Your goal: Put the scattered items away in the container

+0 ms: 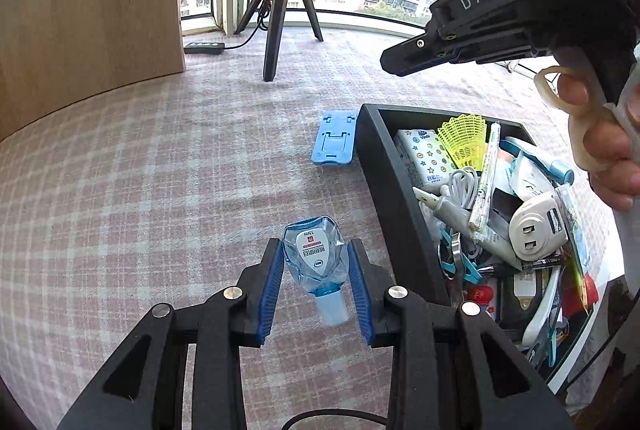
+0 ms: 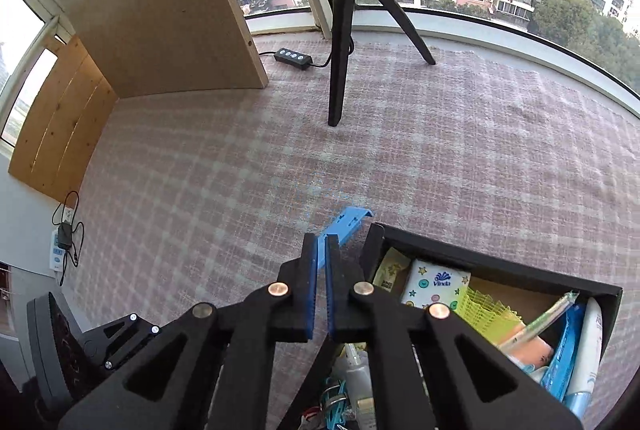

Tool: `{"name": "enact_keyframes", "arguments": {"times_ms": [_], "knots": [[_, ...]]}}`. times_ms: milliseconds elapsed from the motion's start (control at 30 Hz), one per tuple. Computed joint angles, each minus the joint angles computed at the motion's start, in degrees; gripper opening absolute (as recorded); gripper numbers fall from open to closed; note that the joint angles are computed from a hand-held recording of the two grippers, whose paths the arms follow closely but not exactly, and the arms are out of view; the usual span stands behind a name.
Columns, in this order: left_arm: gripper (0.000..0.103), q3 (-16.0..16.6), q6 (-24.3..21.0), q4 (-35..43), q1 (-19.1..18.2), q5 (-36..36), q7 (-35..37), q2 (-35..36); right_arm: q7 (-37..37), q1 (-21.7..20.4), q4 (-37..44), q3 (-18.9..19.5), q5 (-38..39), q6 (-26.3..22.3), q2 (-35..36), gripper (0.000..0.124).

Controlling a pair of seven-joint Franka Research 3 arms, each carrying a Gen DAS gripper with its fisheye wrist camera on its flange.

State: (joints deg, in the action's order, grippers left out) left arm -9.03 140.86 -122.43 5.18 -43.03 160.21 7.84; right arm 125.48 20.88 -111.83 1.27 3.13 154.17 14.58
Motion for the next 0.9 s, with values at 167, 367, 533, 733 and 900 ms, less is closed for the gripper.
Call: {"name": "enact_keyframes", "arguments": {"times_ms": [167,367,533,733,900], "knots": [[0.031,0.4,0.3,-0.3,0.3,0.4,-0.9,0.0,-10.3,-3.7,2.7,3.8,11.0,-1.6,3.7,0.028],[0.031,0.3,0.3,-0.1,0.5,0.1,-1.1,0.0,-3.8,-1.4,16.4,0.7,7.5,-12.1,13.0,0.053],[0.031,0.3,-0.5,0.6,0.9,0.3,-1.4,0.7,-1.1,-2.3,29.5,0.3,9.3,-24.2,22.0,0.054],[0.031,0.1,-2.9,1.7,1.8,-0.7,-1.0,1.9,2.0,-0.3,40.0,-0.9,5.5,-34.2,28.6,0.054],[0.031,0.1,-5.0,3.2,2.7,-1.5,-0.6,2.9,5.5,1.2,46.9,-2.2,2.3,-40.1,33.0,0.054]]}}
